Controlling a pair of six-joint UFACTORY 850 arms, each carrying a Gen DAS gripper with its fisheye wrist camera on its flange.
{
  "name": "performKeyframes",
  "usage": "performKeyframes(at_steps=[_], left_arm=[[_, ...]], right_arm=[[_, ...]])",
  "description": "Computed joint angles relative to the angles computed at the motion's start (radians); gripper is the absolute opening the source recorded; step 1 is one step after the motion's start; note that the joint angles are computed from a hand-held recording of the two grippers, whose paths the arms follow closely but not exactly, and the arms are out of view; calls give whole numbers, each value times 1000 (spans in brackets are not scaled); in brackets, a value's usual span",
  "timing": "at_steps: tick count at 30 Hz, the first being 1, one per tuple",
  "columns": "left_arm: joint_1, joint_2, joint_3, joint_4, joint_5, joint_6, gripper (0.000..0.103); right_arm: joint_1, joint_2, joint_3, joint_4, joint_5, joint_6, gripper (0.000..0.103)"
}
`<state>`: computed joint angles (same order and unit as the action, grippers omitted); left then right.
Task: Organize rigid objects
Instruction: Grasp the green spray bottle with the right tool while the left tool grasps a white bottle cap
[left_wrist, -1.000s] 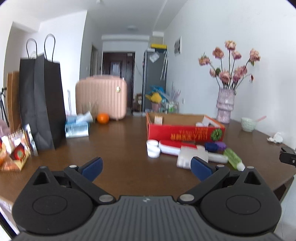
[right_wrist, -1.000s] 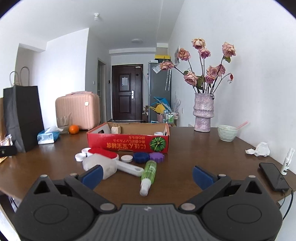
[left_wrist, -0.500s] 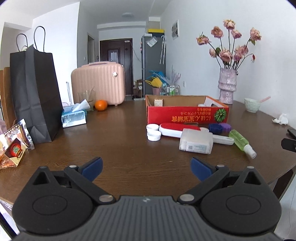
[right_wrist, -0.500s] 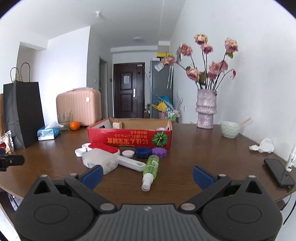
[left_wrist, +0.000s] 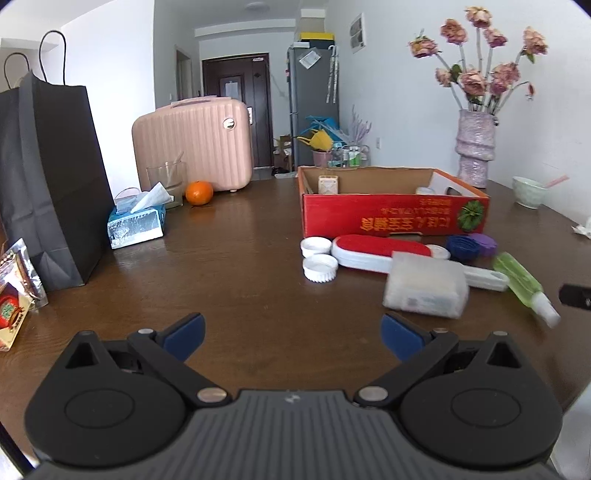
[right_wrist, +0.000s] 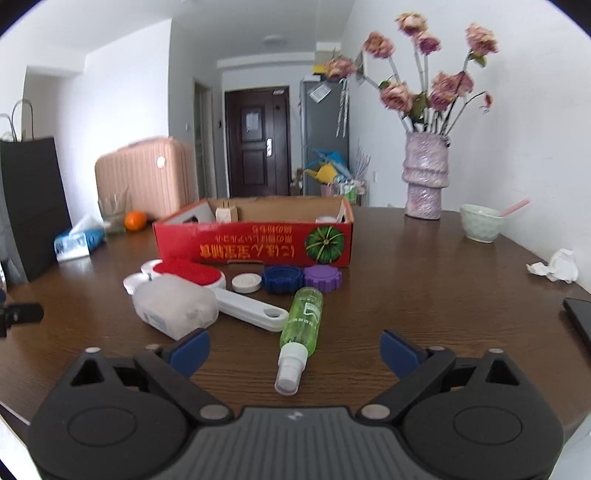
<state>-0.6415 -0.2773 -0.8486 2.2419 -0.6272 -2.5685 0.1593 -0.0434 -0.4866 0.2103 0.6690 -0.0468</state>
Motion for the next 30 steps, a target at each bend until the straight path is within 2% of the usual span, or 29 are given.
performKeyframes(at_steps=[4, 7, 11, 12, 14, 16, 20, 26, 29, 30], left_arm=[[39, -73, -86, 10, 37, -14, 103], [66, -125, -153, 25, 75, -6, 103], [111, -189, -250, 86, 198, -30, 100], [117, -207, -276, 79, 213, -13, 96], [128, -242, -324, 82, 237, 23, 90], [142, -276, -374, 96, 281, 38, 78], [167, -331, -453, 121, 370, 20, 70], [177, -372, -493, 243, 388, -70, 66], [179, -381, -497, 252, 371, -79, 55], [178, -383, -497, 254, 359, -78, 46]], right_arm=[[-10, -71, -64, 34, -15, -43, 92], [-24, -117, -115, 18, -41, -28, 86], [-39, -180, -185, 11, -84, -41, 69], [-40, -195, -202, 24, -99, -55, 62], [-46, -215, -229, 31, -130, -65, 54], [-47, -230, -248, 59, -156, -89, 48], [-43, -259, -282, 175, -189, -201, 34], [-62, -281, -307, 152, -199, -173, 32], [-79, -284, -315, 93, -214, -117, 31], [-82, -285, -315, 80, -214, -100, 31]])
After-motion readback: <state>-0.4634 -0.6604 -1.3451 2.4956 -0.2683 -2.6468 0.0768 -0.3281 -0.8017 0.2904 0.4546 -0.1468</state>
